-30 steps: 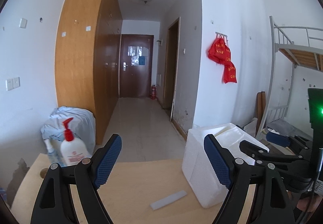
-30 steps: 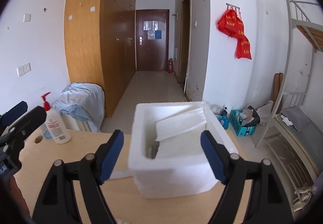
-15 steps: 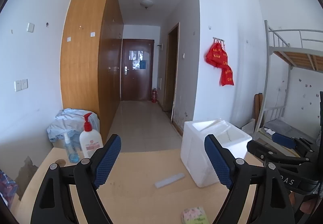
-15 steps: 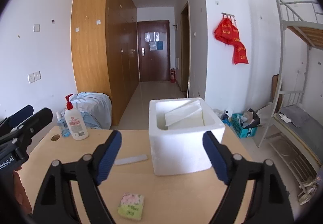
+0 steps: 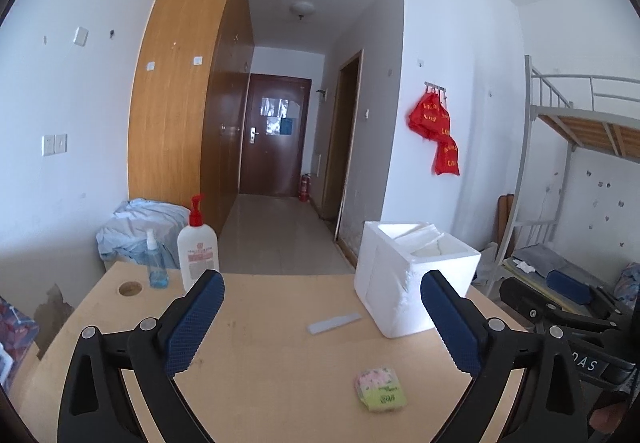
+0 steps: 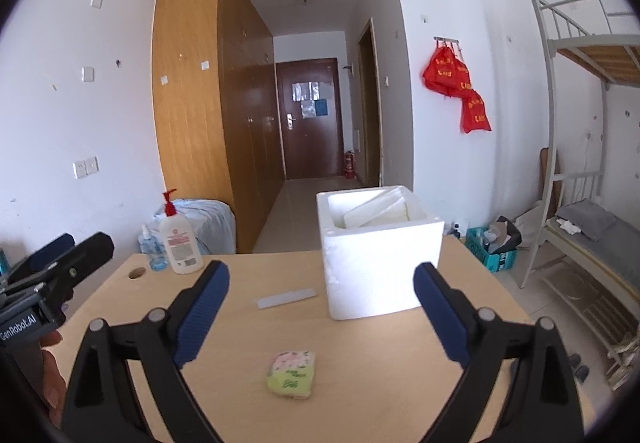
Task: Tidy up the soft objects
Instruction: 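Withdraw both tools from the box toward the soap packet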
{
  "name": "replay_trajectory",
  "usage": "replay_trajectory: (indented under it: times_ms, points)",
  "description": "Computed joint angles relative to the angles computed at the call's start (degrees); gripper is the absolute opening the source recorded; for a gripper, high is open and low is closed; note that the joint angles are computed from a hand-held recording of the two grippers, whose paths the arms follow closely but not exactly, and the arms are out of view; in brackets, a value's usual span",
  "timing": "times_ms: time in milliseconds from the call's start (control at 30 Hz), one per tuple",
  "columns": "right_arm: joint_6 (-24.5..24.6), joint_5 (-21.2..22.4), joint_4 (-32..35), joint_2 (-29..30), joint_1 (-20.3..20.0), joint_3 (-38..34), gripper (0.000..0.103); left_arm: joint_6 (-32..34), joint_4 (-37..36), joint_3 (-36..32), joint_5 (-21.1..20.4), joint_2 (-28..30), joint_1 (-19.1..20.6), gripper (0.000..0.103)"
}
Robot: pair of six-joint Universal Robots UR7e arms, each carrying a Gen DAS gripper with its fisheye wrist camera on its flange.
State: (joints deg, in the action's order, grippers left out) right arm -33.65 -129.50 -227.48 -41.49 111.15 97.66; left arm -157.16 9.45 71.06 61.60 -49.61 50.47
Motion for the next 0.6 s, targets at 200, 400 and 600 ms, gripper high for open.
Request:
replay_trajectory:
  times_ms: [200, 400, 600]
  points:
    - [-0.67, 0.20, -3.44, 0.89, 0.35, 1.48, 0.095, -0.87, -4.74, 7.52, -0.99, -3.88, -1.04, 0.099]
    - [-1.56, 1.04, -7.40, 2.00, 0.10, 3.60, 0.095, 0.02, -11.64, 15.58, -1.18, -7.02, -1.25, 0.099]
    - [0.24, 1.56, -9.10, 1.82, -0.76, 6.40, 0.095, 0.05, -14.61, 19.01, -1.96, -7.63, -1.13, 0.099]
